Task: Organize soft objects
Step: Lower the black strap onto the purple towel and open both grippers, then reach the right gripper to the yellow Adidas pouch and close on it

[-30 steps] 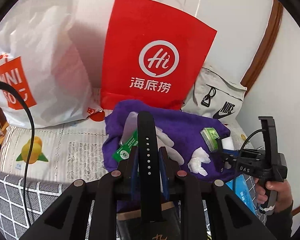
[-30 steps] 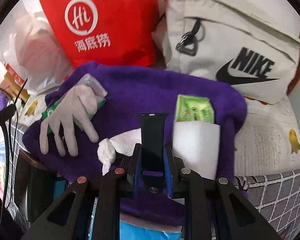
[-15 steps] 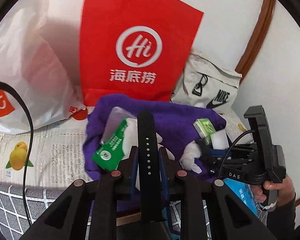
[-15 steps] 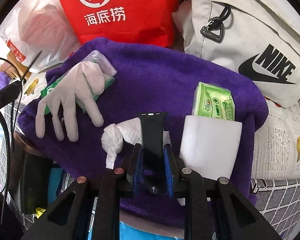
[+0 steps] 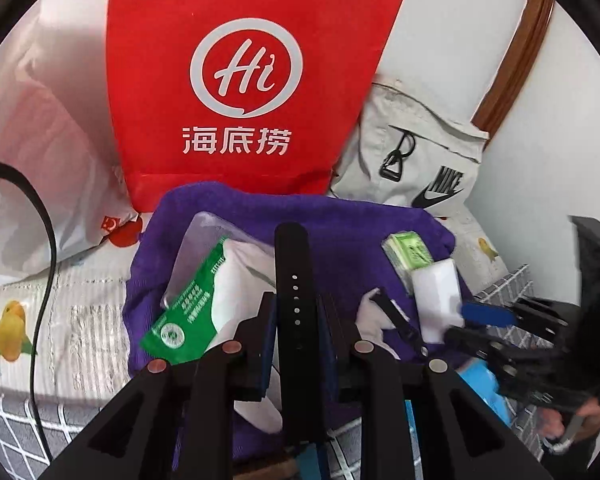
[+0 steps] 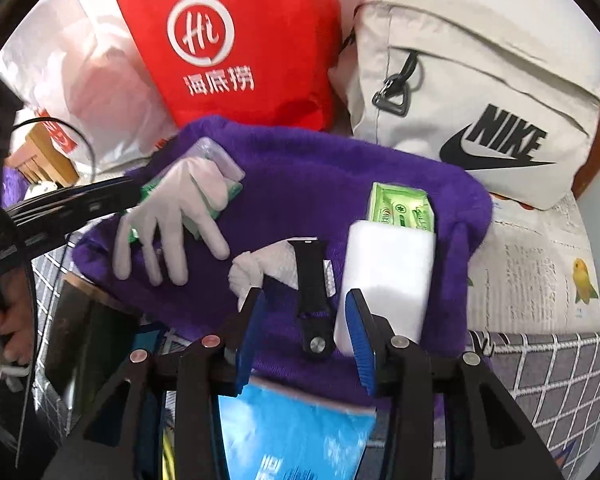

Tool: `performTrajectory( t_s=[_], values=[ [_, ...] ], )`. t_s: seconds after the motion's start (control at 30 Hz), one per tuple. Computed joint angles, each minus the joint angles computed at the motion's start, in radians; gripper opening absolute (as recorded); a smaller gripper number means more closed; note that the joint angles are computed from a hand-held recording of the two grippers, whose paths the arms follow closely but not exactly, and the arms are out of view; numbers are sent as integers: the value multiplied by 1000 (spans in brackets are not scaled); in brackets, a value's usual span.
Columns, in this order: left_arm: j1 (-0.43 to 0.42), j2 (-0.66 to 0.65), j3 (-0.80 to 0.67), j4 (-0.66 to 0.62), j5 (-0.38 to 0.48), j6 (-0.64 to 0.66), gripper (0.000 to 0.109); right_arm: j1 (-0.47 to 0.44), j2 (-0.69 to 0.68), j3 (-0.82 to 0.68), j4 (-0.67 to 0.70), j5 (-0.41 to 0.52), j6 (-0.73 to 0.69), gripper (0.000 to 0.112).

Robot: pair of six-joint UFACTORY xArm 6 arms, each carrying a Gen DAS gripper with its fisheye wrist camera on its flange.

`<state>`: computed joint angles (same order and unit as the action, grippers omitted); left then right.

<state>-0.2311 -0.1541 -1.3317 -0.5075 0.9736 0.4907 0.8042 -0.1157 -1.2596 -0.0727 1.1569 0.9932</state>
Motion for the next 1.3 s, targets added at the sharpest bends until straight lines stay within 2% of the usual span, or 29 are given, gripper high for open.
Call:
performTrajectory(
  t_s=[0.27,0.53,0.67,0.97,1.07,1.13,1.23,1.3],
  values=[
    [-24,66,-47,60,0,-51,20,39,-32,-10,-41,46,54,43],
    [-33,79,-57,113,31,-93,22,62,-64,28,-41,31,98,43],
    [-22,74,-63,101,42,-108,43,84,-76,31,-46,35,127,43],
    [36,-26,-8,66,67,-99,46,193,-48,-49,-67,59,189,45],
    [64,-90,40,68,83,-85,48,242,-26,-80,-68,36,214,55],
    [85,-138,74,73,98,-73,49,273,-15,-93,-70,19,238,57],
    [125,-201,118,50,115,-37,58,312,-4,-93,-44,-39,258,62],
    [158,-251,152,27,126,-16,63,337,15,-111,-28,-63,262,69]
  ],
)
